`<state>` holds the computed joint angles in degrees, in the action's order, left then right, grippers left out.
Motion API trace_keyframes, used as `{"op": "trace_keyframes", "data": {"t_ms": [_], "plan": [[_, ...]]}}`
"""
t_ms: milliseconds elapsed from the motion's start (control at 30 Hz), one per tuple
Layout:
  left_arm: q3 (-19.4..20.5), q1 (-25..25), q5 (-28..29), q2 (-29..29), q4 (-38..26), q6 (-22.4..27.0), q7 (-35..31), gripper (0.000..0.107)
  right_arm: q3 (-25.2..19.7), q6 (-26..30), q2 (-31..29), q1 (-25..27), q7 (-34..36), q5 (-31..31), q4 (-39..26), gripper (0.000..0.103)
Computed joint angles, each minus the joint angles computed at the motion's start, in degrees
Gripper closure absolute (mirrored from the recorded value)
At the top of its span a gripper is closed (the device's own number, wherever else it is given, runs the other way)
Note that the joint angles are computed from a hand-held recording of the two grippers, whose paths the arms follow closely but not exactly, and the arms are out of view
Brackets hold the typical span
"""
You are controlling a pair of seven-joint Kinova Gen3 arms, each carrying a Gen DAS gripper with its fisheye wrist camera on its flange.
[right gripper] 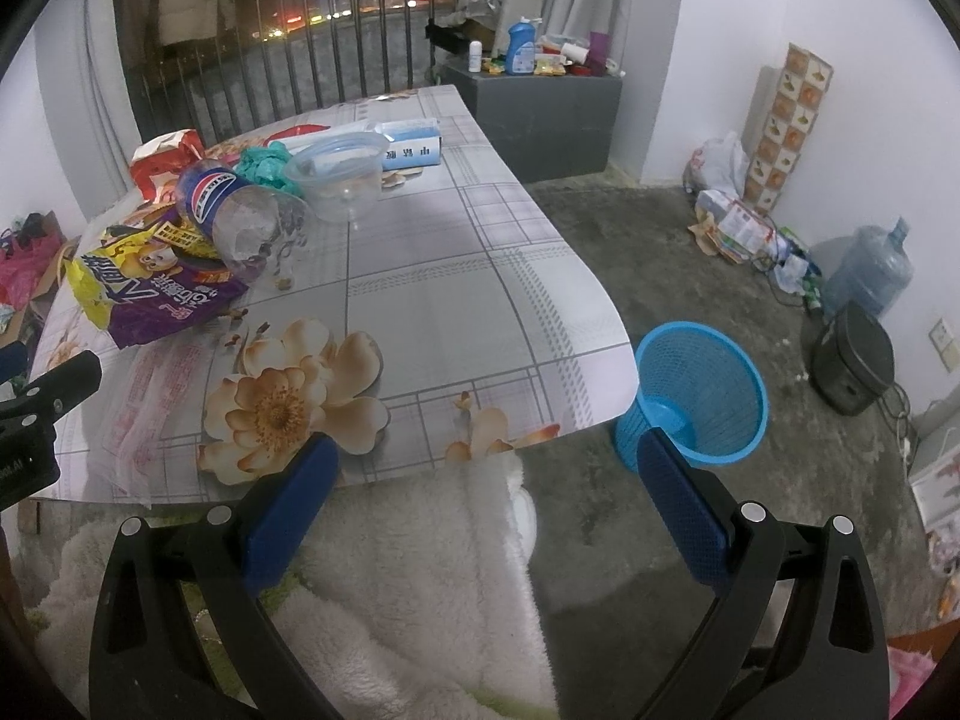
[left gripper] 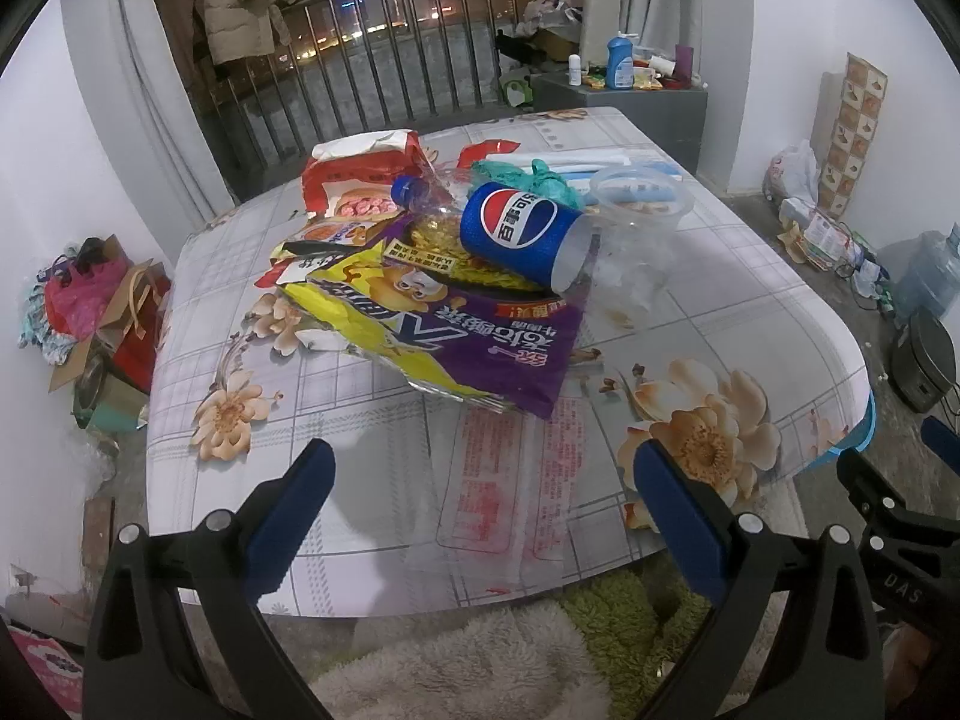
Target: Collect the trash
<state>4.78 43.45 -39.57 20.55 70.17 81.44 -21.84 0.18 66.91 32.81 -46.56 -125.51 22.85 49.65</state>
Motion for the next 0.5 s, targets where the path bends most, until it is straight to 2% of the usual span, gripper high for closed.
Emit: {"op": "trace_keyframes", "data": {"t_ms": [500], "plan": [[0.0,0.0,-0.1,0.0,0.1,-0.1,0.1,0.010,0.1,0.2,0.3,-0.2,-0.1,0.0,-0.4,0.008]]}}
